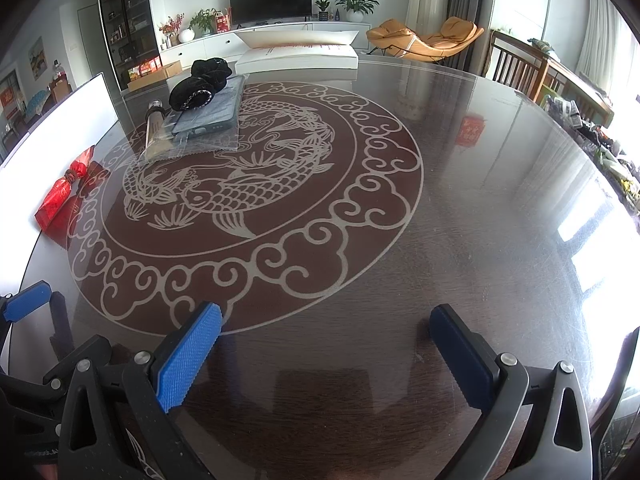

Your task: Organize objects

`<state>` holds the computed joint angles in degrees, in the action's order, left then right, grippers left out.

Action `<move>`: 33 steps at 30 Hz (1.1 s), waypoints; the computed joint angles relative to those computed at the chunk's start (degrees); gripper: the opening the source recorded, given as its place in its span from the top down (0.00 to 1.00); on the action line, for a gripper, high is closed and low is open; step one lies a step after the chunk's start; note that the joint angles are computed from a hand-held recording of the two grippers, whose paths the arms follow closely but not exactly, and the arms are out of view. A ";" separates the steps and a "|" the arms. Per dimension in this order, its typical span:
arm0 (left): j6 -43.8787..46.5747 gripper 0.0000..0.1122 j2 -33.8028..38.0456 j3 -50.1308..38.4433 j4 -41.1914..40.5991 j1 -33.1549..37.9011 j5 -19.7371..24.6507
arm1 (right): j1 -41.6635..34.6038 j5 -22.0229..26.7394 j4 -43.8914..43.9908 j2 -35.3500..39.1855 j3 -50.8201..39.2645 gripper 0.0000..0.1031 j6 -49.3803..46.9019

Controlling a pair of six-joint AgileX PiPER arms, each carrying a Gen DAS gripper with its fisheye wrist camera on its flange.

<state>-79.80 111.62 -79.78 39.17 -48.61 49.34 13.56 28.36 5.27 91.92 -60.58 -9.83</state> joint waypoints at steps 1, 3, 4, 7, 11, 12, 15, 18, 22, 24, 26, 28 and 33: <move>0.01 0.08 0.01 0.00 0.00 0.01 0.00 | 0.00 0.07 -0.02 0.10 -0.17 0.00 0.02; -0.18 0.08 0.05 -0.06 0.08 -0.11 0.22 | 0.00 0.05 -0.05 0.11 -0.16 0.00 0.02; -0.32 0.08 0.11 -0.13 0.14 -0.18 0.37 | 0.00 0.05 -0.05 0.11 -0.16 0.00 0.02; -0.38 0.08 0.13 -0.24 0.12 -0.28 0.58 | -0.01 0.06 -0.01 0.12 -0.18 0.00 0.00; -0.42 0.08 0.10 -0.21 0.12 -0.28 0.56 | 0.01 0.02 -0.07 0.08 -0.11 0.00 0.06; -0.42 0.08 0.10 -0.21 0.12 -0.28 0.56 | 0.02 0.04 -0.07 0.13 -0.18 0.00 0.08; -0.51 0.08 0.08 -0.21 0.20 -0.37 0.71 | 0.01 0.04 -0.06 0.14 -0.19 0.00 0.07; -0.59 0.08 0.03 -0.13 0.23 -0.40 0.69 | 0.01 0.03 -0.07 0.11 -0.14 0.00 0.08; -0.58 0.08 0.01 -0.10 0.23 -0.40 0.68 | 0.00 0.01 -0.06 0.04 -0.06 0.00 0.06; -0.55 0.08 0.01 -0.11 0.23 -0.39 0.69 | -0.01 0.00 -0.06 0.01 -0.02 0.00 0.05; -0.57 0.08 -0.01 -0.08 0.24 -0.40 0.68 | -0.03 0.04 -0.03 0.14 -0.19 0.00 0.01; -0.52 0.08 0.00 -0.06 0.23 -0.35 0.60 | -0.05 0.04 -0.01 0.14 -0.19 0.00 -0.02; -0.51 0.08 -0.03 -0.02 0.24 -0.35 0.59 | -0.08 0.03 0.02 0.10 -0.14 0.00 -0.07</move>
